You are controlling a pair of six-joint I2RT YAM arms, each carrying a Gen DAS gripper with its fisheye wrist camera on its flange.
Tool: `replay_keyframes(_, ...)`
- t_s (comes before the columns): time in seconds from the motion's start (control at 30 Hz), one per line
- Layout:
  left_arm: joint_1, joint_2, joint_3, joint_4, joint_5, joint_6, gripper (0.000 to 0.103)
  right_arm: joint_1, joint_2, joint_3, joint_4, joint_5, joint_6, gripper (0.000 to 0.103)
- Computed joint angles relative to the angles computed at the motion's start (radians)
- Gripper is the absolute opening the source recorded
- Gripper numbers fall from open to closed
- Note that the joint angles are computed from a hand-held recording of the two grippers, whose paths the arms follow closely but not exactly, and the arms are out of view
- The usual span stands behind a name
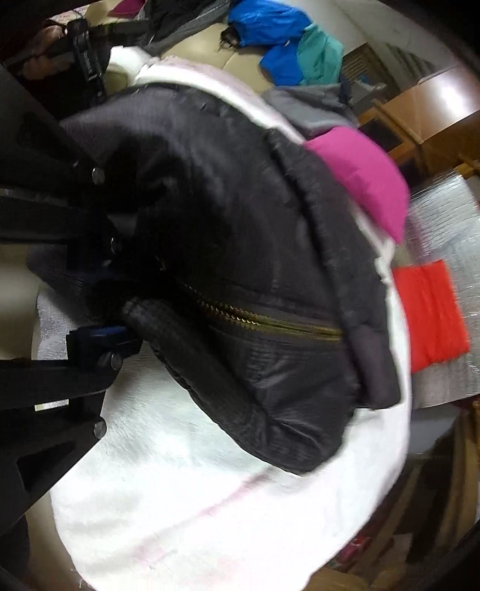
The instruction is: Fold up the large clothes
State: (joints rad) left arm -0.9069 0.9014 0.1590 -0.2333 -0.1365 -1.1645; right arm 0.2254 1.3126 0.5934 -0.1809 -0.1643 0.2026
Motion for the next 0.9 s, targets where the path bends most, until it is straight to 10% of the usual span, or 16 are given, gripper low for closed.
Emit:
replay_keyframes(0.27, 0.098, -0.362, 0.132, -0.268, -0.001, 0.127, 0.015, -0.221, -0.254, 0.092, -0.124, -0.187, -0.045, 0.011)
replay_keyframes(0.47, 0.364, -0.225, 0.26, -0.122, 0.118, 0.354, 0.014, -0.235, -0.095, 0.143, -0.074, -0.206, -0.039, 0.011)
replay_keyframes(0.7, 0.389, -0.044, 0.163, 0.029, 0.141, 0.288, 0.014, -0.194, 0.124, 0.152, -0.152, -0.173, -0.086, 0.015)
replay_keyframes(0.77, 0.368, -0.058, 0.101, 0.054, 0.137, 0.226, 0.016, -0.221, 0.115, 0.142, -0.165, -0.202, -0.115, 0.023)
replay_keyframes(0.83, 0.384, -0.112, 0.059, 0.016, 0.172, 0.212, 0.017, -0.257, 0.11, 0.121, -0.172, -0.233, -0.116, 0.075)
replay_keyframes(0.9, 0.375, -0.098, 0.064, -0.018, 0.159, 0.218, 0.034, -0.277, 0.114, 0.1, -0.168, -0.258, -0.113, 0.08)
